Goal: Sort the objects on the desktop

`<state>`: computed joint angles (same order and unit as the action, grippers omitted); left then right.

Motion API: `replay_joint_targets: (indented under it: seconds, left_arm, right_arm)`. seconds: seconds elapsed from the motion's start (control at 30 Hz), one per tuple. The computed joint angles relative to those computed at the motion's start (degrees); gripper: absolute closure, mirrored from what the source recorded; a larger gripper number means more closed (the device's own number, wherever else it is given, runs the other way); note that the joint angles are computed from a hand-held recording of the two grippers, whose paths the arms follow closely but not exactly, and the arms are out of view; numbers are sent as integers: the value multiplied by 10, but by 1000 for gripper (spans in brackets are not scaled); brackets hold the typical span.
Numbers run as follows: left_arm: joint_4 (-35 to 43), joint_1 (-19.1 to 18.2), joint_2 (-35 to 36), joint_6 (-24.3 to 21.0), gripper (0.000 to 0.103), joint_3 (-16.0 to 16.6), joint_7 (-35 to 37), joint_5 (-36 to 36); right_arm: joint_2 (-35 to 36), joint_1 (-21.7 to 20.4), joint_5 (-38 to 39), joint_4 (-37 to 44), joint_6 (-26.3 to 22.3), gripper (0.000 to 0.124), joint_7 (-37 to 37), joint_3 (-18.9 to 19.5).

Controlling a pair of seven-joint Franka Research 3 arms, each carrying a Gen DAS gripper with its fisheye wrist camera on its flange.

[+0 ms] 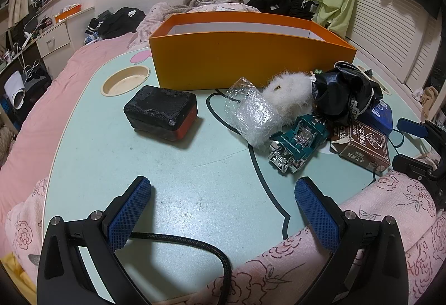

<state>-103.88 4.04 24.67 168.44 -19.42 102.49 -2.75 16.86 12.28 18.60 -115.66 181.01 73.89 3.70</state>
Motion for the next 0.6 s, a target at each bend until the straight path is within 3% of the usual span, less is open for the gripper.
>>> replay_joint_targets:
  seconds: [0.6]
  left_arm:
    - [1,1,0,-1,0,-1,0,0]
  right_arm:
    - [0,0,1,0,-1,22,-1,0]
